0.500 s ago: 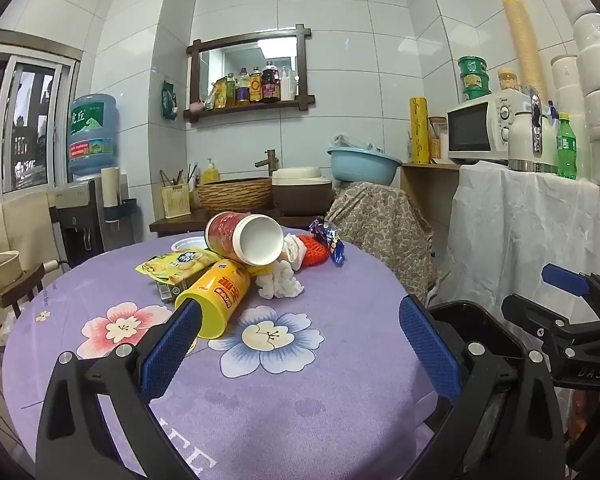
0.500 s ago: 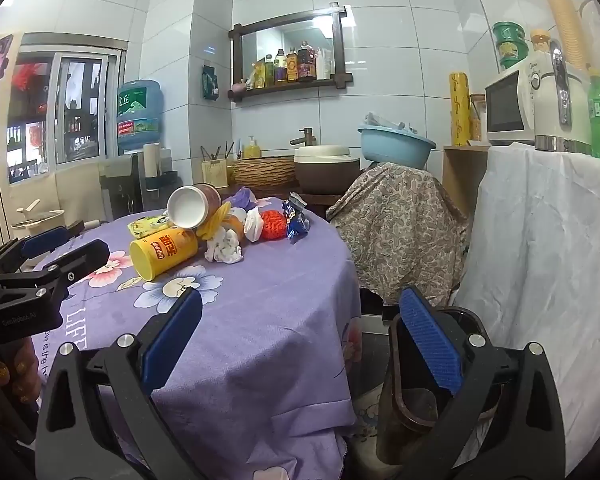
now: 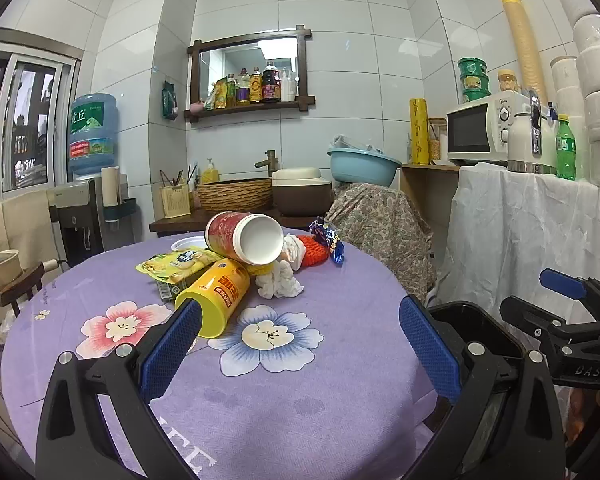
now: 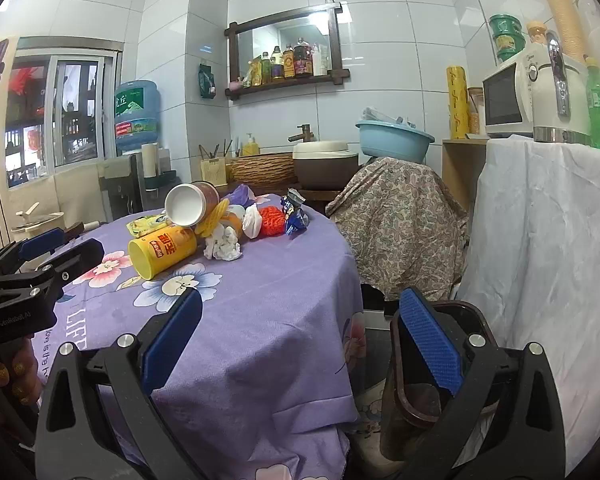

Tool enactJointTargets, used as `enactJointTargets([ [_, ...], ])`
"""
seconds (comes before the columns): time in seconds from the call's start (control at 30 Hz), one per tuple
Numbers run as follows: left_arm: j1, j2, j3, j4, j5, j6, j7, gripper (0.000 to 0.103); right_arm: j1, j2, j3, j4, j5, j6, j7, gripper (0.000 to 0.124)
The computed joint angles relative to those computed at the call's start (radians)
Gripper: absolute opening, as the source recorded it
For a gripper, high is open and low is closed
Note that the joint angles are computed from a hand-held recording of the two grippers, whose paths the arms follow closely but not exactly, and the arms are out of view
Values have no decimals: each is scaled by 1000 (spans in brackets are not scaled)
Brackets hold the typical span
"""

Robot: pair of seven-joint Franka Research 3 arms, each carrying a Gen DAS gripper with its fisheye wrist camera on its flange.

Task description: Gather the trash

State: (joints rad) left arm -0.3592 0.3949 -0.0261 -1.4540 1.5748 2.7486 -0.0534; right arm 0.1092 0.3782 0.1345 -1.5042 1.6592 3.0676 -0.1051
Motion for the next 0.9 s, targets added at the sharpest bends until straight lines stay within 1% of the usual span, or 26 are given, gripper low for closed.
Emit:
enactJointTargets([
  [0.03,1,2,0,3,-3,0,5,98,0,0,0,-1,-5,0,5,98],
  [0.07,-10,-3,6,-10,36,-6,-39,98,-1,-1,0,-1,-7,-2,7,98],
  [0.27,-3,0,-5,-7,32,-12,-30,98,-4,-2,2,-4,-23,-4,21,98],
  [0.9,-3,3,-4,-6,34,-10,-32,98,-13,-3,14,-11,-39,-7,35,98],
])
